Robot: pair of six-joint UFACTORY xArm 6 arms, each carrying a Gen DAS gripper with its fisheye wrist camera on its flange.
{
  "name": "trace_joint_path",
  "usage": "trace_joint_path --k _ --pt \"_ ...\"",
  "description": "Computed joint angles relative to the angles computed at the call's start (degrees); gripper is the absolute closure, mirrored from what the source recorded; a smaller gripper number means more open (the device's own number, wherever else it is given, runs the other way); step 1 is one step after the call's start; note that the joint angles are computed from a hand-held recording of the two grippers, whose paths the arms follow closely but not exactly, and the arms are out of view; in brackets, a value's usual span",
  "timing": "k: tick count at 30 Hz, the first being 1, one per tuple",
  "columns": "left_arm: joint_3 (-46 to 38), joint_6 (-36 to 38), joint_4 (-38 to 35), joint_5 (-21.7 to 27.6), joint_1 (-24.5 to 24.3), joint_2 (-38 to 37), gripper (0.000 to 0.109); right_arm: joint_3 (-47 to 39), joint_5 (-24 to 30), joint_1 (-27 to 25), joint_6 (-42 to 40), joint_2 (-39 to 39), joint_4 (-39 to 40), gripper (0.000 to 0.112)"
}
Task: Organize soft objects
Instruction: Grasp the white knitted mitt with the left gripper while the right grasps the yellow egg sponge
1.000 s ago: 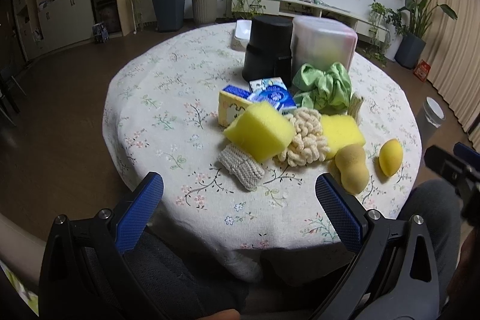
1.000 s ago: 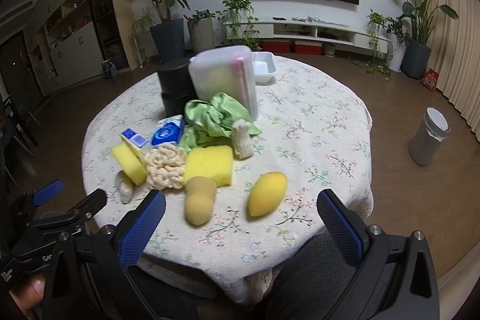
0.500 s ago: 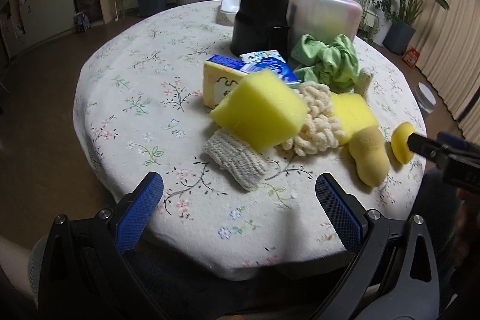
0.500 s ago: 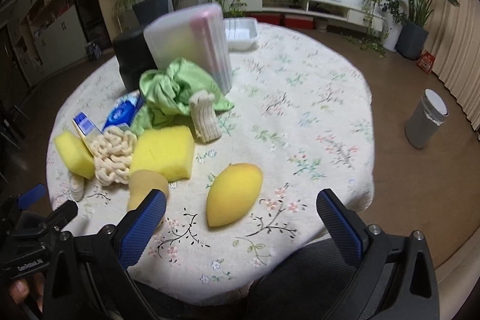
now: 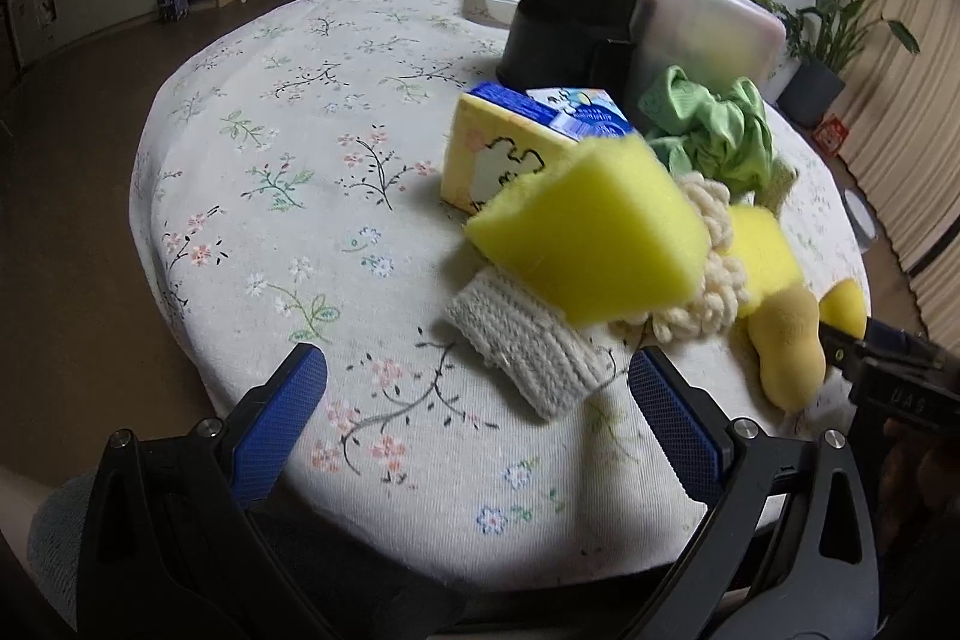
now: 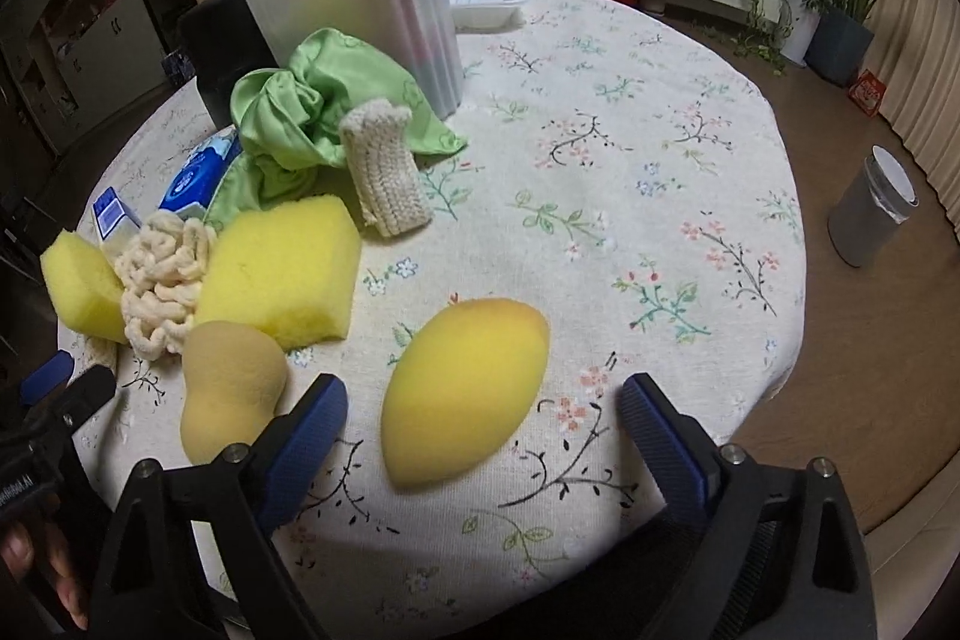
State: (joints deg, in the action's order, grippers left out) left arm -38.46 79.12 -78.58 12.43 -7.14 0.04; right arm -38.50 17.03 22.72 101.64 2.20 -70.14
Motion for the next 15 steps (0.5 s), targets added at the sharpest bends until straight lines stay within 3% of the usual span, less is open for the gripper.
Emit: trace_joint_path --k 4,6,9,15 --pt "-0.53 1.22 -1.13 -2.61 -1.35 0.75 0.015 -0.61 0.58 0.39 -1.10 0.48 0.17 0.020" --pt "-0.76 2.43 -2.15 -5.44 -2.52 1.20 0.033 -0.89 0.85 0.70 -1.36 0.61 0.11 0.022" --pt "-1.17 2.41 -2.30 -7.26 -2.72 1.71 0.049 -0.90 1.28 1.03 -1.66 0.50 0.24 0.024" --pt "-0.74 2.64 -2.19 -8.33 -3.07 1.52 0.053 -0.90 2.30 1.70 -2.83 0.47 1.25 0.025"
